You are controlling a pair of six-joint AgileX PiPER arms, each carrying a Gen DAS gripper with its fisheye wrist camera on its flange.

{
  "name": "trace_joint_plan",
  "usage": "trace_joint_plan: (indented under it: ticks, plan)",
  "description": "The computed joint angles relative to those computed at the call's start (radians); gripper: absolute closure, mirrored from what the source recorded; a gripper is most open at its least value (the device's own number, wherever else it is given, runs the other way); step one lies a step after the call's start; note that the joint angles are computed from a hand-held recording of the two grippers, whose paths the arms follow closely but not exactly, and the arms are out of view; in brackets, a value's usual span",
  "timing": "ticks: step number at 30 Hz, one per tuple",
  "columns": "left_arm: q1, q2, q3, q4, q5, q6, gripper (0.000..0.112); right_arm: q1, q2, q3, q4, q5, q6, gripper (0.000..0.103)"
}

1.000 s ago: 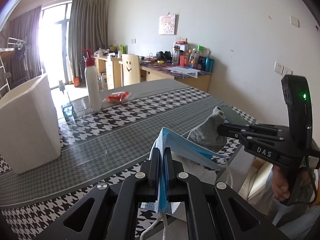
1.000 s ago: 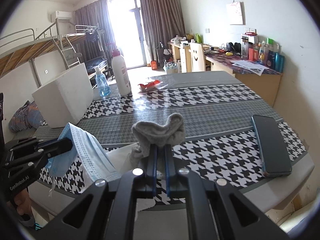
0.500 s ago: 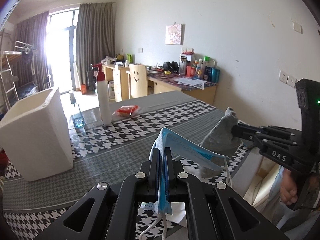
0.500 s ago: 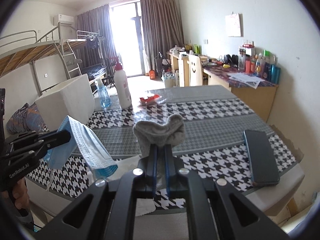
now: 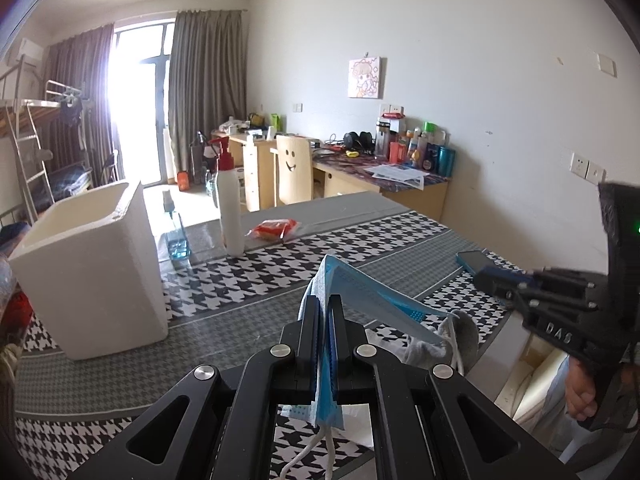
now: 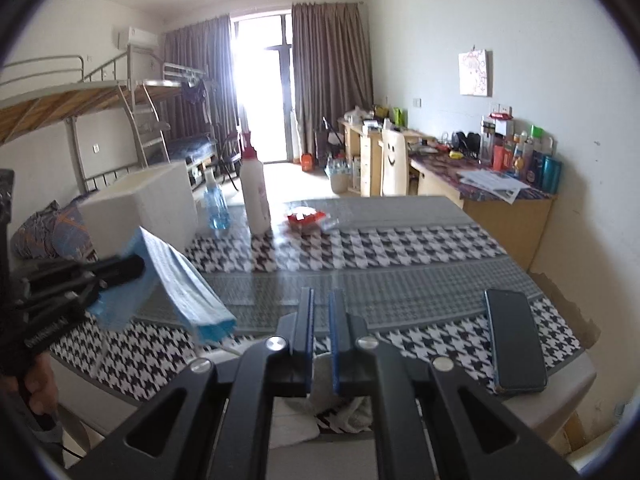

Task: Organize soft objects
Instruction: 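Close the right gripper on the grey sock and lift it, then carry the held mask and grey sock up toward the white foam box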

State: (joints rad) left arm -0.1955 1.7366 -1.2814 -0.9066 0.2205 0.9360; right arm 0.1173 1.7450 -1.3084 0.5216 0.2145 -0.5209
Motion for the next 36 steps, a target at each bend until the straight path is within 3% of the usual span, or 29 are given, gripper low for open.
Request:
trace_joint_plan:
  ticks: [3, 5, 7, 9, 12, 20, 30, 32, 34, 36]
  plan:
    - [0.007, 0.004, -0.004, 0.009, -0.002, -0.014, 0.108, -0.009, 0.026, -0.013, -0.013, 0.046, 0.011, 0.090]
    - [0.014, 0.009, -0.009, 0.018, 0.000, -0.029, 0.108, -0.009, 0.040, -0.019, -0.058, 0.059, 0.051, 0.076]
    - [0.019, 0.005, -0.007, 0.020, -0.004, -0.035, 0.108, -0.010, 0.051, -0.014, -0.066, 0.052, 0.065, 0.043]
    - [0.024, 0.001, -0.003, 0.019, -0.009, -0.038, 0.108, -0.017, 0.058, -0.005, -0.014, 0.045, 0.015, 0.037]
    - [0.028, -0.006, 0.001, 0.024, -0.015, -0.046, 0.108, -0.019, 0.080, -0.004, 0.013, 0.050, -0.016, 0.037]
    - [0.036, -0.010, 0.007, 0.034, -0.013, -0.053, 0.108, -0.007, 0.160, -0.042, -0.156, 0.086, 0.154, 0.037]
    - [0.040, 0.019, -0.026, 0.117, -0.001, -0.136, 0.108, -0.033, 0.223, -0.086, -0.073, 0.147, 0.098, 0.037]
    - [0.042, 0.026, -0.033, 0.128, 0.002, -0.152, 0.108, -0.030, 0.224, -0.087, -0.082, 0.147, 0.112, 0.045]
    - [0.044, 0.024, -0.029, 0.122, -0.003, -0.145, 0.108, -0.028, 0.232, -0.101, -0.078, 0.170, 0.106, 0.074]
    - [0.047, 0.027, -0.032, 0.129, -0.003, -0.153, 0.108, -0.030, 0.241, -0.121, -0.073, 0.196, 0.108, 0.083]
